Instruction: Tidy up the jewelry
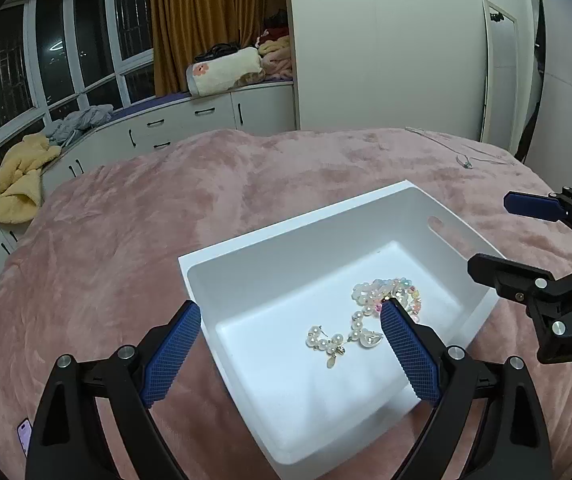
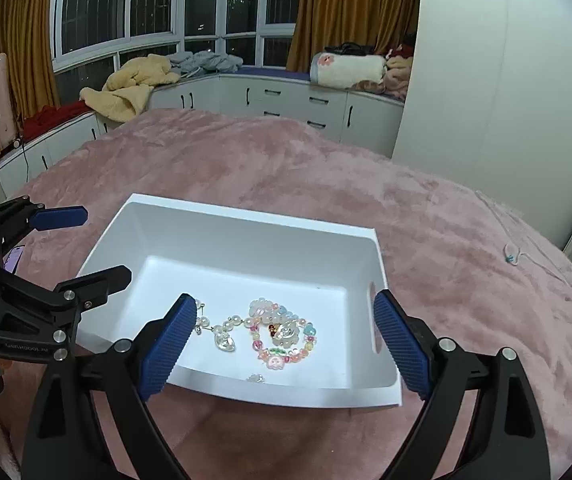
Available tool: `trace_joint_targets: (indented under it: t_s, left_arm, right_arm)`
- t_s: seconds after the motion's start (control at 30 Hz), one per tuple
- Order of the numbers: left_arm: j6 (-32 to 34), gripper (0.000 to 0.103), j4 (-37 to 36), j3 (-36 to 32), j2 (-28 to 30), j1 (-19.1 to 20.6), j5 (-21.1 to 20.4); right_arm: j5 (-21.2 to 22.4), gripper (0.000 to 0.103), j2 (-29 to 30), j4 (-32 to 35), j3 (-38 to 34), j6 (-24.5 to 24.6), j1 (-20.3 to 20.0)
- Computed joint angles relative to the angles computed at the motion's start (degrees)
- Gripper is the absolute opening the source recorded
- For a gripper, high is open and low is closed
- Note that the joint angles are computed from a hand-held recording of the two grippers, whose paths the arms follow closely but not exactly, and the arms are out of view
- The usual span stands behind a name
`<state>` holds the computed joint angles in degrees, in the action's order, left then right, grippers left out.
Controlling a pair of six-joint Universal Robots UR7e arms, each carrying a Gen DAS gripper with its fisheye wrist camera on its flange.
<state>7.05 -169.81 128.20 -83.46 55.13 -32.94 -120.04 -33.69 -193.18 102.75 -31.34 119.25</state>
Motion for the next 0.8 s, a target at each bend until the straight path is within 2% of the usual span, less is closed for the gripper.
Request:
trace_joint_targets:
  t_s: [0.27,0.43,0.67,0.8]
  left_arm:
    - [-1.8,0.094,0.2,1.9,-1.3,-2.2,1.9]
    - [-3.3,0.094,0.4,3.2,-2.1,-3.3,2.8]
    - [-5.6,0.096,-3.2,6.7,-3.4,-5.4,5.1]
    - [-7.4,0.097,-4.8,8.5,-4.1,-5.8,4.2]
  right_arm:
    - [0.4,0.097,-1.5,-3.5,2.5,-0.5,1.0]
    - [0.7,0.098,-2.0,-5.3,4.0,-0.3,1.3]
    - [1.6,0.098,-2.0,-10.5,6.3,0.5,1.5]
    - [3.2,0.098,-1.6,-14.2,8.0,1.1,1.0]
